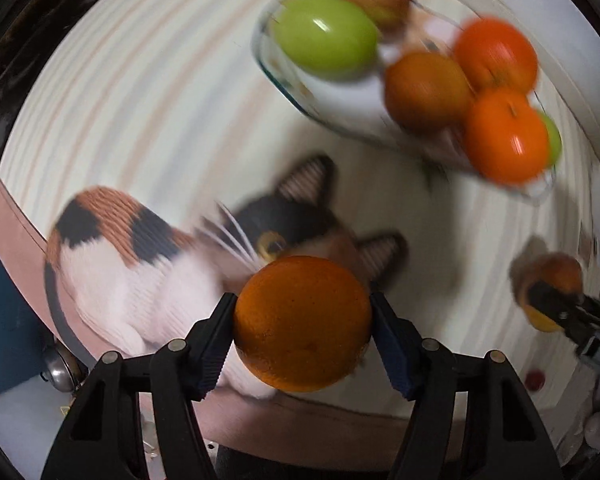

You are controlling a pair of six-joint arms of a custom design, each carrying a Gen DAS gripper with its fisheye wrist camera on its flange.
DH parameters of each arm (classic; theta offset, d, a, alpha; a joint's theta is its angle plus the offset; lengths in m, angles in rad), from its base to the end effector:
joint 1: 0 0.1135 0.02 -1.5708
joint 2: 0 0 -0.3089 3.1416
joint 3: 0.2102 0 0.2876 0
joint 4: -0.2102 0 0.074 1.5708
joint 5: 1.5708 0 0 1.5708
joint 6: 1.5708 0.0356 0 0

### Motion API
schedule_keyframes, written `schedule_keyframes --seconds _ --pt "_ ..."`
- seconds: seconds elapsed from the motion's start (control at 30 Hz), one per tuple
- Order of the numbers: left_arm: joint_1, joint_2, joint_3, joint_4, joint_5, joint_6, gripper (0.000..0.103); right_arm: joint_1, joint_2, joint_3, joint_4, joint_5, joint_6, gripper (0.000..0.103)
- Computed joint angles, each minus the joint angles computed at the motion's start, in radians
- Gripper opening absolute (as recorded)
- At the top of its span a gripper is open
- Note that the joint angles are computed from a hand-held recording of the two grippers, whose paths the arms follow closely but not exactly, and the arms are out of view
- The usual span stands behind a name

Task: Organize fruits
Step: 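Carry both fruits over the floral plate and open both tools to release them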

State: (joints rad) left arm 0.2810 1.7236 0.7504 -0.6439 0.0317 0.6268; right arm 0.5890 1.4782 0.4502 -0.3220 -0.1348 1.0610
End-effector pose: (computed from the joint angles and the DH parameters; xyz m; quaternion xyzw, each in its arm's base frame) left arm 0.2595 0.0737 0.1106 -0.1716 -0.9848 0.0244 0.0139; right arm 0.1737 0.1218 0.1046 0.2247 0.9659 0.1262 0.0254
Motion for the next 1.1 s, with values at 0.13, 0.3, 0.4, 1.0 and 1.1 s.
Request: schedule_keyframes --seconds 0.13,0.3,0.4,1.0,1.1 --pt "-0.022 -0.049 -0.071 0.067 -0.007 0.013 0.064 0.093 0.077 0.017 0.054 -0.021 0.066 0.072" --pt "-0.059 -0.093 -0.112 0.081 -0.003 -0.018 0.063 0.154 0.108 0.035 0.052 0.024 0.09 0.072" --pt "-0.107 -0.089 -0.072 0.028 0.013 -0.07 0.063 0.14 0.125 0.072 0.027 0.024 0.071 0.072" --pt "-0.373 0.129 0.521 -0.282 0.161 -0.186 0.064 -0.381 0.055 0.263 -0.089 0.009 -0.288 0.072" --pt "-0.393 0.208 0.569 -0.3 0.131 -0.192 0.064 -0.398 0.127 0.286 -0.079 0.0 -0.314 0.072"
